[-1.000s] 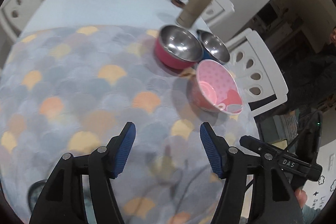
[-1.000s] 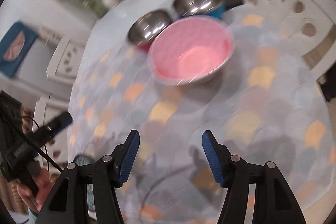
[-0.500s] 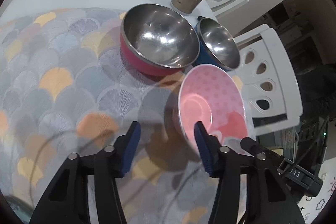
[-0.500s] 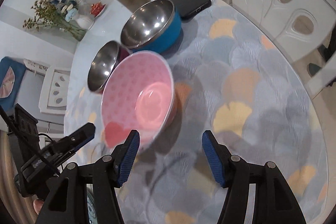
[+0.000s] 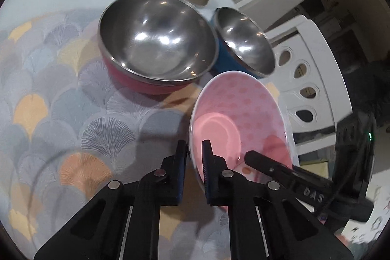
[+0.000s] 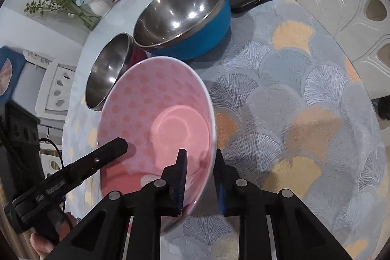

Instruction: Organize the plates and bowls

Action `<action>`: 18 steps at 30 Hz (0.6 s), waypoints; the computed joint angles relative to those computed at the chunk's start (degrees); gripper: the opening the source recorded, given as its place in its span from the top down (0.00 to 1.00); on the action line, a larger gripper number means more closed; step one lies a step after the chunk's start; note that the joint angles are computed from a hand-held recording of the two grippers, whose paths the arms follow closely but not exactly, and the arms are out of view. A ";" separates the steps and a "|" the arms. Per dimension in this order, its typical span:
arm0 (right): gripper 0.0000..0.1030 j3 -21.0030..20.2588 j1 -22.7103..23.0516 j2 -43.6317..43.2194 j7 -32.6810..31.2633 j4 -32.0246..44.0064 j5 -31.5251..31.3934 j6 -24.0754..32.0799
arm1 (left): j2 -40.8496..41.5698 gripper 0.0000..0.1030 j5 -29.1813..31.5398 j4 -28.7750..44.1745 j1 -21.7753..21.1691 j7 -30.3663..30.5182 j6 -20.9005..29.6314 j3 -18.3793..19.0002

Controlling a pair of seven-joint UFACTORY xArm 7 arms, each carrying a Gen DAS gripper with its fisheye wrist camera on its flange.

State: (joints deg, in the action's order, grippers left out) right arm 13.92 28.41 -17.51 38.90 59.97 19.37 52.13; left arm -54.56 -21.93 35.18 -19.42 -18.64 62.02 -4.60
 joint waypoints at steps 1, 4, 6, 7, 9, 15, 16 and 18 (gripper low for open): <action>0.80 -0.01 0.00 -0.05 0.14 -0.12 0.11 -0.02 | -0.38 0.91 0.26 0.05 -0.19 0.22 0.13 -0.27; 0.80 0.38 0.08 -0.54 0.35 0.04 -0.83 1.18 | -2.55 0.91 1.12 0.61 -0.59 0.31 2.75 -0.58; 0.80 0.67 0.51 -1.07 0.09 0.08 -0.91 1.58 | -4.65 0.91 2.71 1.39 -0.27 -0.04 5.54 -1.41; 0.80 0.66 1.00 -1.60 -0.43 -0.08 -0.22 1.63 | -5.78 0.91 3.16 1.62 -0.07 -0.47 6.91 -1.63; 0.80 1.21 1.83 -2.00 -0.67 0.82 0.02 3.10 | -9.07 0.91 3.52 1.79 0.53 -2.26 10.06 -1.95; 0.79 2.86 5.28 -1.80 -2.67 5.32 2.36 9.63 | -21.35 0.91 4.09 2.75 3.34 -8.82 20.97 -1.93; 0.78 3.19 5.81 -1.72 -3.16 5.97 2.70 10.42 | -23.31 0.91 4.27 3.00 3.82 -9.59 22.91 -1.64; 0.78 4.00 6.94 -1.21 -4.12 7.45 3.39 11.66 | -26.57 0.91 4.55 3.76 4.88 -10.97 26.62 -1.39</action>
